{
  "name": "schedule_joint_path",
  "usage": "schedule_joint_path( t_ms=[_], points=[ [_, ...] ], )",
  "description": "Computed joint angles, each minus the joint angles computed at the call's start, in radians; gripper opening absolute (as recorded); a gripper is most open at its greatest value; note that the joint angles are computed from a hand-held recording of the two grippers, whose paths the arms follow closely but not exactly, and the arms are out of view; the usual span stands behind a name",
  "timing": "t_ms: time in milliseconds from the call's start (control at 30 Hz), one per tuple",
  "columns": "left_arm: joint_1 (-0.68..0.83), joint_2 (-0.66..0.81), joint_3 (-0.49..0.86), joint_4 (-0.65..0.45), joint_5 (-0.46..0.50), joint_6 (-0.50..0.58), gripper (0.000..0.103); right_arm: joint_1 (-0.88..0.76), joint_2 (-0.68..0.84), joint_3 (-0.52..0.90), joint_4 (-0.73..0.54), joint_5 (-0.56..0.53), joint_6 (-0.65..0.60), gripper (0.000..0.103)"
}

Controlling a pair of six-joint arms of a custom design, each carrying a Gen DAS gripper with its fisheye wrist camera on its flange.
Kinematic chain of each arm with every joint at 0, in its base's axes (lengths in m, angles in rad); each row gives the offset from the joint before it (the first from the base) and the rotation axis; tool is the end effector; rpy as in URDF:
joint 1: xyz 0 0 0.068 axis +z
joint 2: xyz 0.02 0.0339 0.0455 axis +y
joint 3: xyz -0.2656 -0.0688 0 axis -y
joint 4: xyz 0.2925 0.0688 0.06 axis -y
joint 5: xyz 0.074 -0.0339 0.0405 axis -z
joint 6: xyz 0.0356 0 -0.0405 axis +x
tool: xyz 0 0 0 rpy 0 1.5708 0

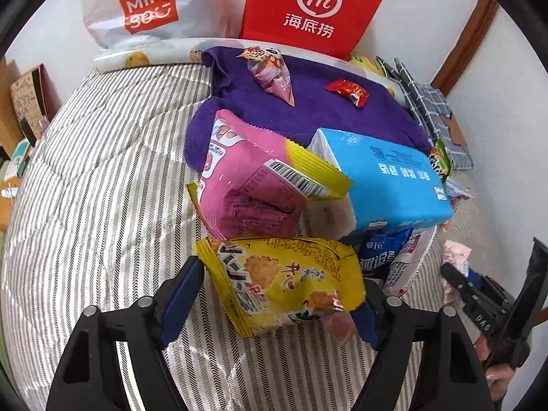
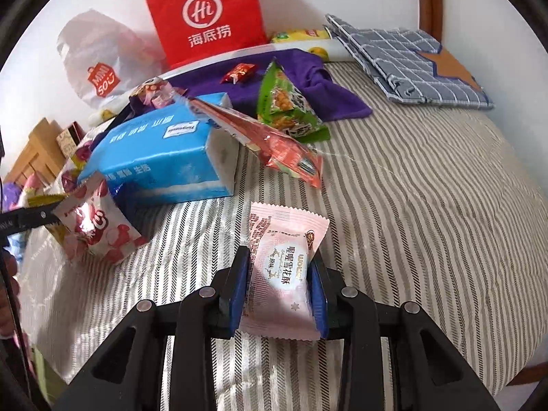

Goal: Organize snacks
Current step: 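Grasp the yellow chip bag with the left tool while the right tool holds the pink packet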

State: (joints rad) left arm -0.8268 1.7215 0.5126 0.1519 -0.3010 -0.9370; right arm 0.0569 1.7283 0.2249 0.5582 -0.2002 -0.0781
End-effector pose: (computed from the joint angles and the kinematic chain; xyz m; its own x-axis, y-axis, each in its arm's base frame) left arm 0.1924 -0.1934 0.0297 -0.8360 -0.2281 -0.4991 -0.1175 0.9628 -0.2431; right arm 0.2043 0.0187 -0.0002 -0.7934 -0.1218 -0.5964 -0.2346 0.9653 0.1150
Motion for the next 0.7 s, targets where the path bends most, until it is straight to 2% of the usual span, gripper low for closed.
schedule_joint_path(
  t_ms=[67,167,267,333,467,600,700],
  points=[
    [-0.003,-0.002,-0.003,0.007,-0.007,0.003,0.075,0.003,0.009,0.004,0.007,-0.016,-0.012,0.034],
    [-0.018,-0.007,0.004,-0.007,-0.023,0.013,0.068,-0.004,0.02,0.009,0.018,-0.032,-0.02,0.035],
    [-0.032,-0.028,-0.005,-0.016,-0.037,0.002,0.065,-0.04,-0.003,0.001,-0.016,-0.065,-0.049,0.037],
    [-0.033,-0.044,-0.019,-0.011,-0.039,-0.009,0.064,-0.071,-0.023,-0.005,-0.042,-0.094,-0.057,0.046],
    [-0.037,-0.079,-0.053,0.002,-0.045,-0.034,0.063,-0.114,-0.027,0.004,-0.085,-0.149,-0.054,0.051],
    [-0.055,-0.107,-0.066,-0.014,-0.063,-0.055,0.063,-0.076,-0.034,-0.014,-0.057,-0.101,-0.031,0.053],
    [-0.073,-0.125,-0.069,-0.034,-0.081,-0.07,0.063,-0.019,-0.006,-0.032,0.028,-0.02,-0.014,0.052]
  ],
)
